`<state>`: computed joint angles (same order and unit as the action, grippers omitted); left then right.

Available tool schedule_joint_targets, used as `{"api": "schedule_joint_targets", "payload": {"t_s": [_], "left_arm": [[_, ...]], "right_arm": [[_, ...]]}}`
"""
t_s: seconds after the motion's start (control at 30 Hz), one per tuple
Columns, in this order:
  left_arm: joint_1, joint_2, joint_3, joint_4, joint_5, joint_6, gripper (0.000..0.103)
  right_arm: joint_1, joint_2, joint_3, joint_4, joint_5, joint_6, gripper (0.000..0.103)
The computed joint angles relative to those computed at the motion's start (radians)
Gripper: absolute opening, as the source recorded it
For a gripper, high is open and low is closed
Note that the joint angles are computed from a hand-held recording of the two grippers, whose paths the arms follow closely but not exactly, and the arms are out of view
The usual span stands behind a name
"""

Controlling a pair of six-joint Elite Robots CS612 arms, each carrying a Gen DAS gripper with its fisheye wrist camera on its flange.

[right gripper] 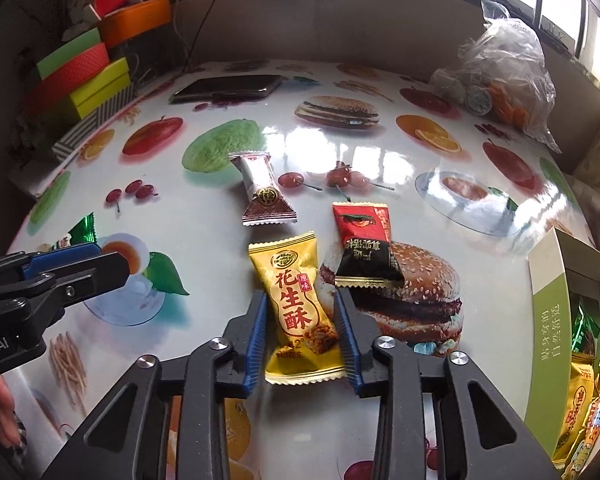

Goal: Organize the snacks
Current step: 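Grasp a yellow peanut-crisp bar with the right gripper while the left gripper grasps a white-and-red candy bar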

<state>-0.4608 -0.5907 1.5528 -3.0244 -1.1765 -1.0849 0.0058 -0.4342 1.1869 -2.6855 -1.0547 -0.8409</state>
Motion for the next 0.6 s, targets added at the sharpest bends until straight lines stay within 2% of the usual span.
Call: {"api": "schedule_joint_targets", "payload": {"t_s": [0.17,0.43,0.6], "left_arm": [[0.000,0.003,-0.008,0.008,-0.003,0.006,0.042],[0.018,0.025,-0.053,-0.004,-0.061,0.039,0.042],[0.031,0.039,-0.100,0.028,-0.054,0.051,0.042]], "right_arm": [[-0.006,-0.003,0.007,0.005,0.019,0.018,0.022],[-0.024,-0.022,0.039,0.027,0.042,0.026,0.021],[-0.039,-0.033,0.062,0.029,0.053,0.030,0.021]]}}
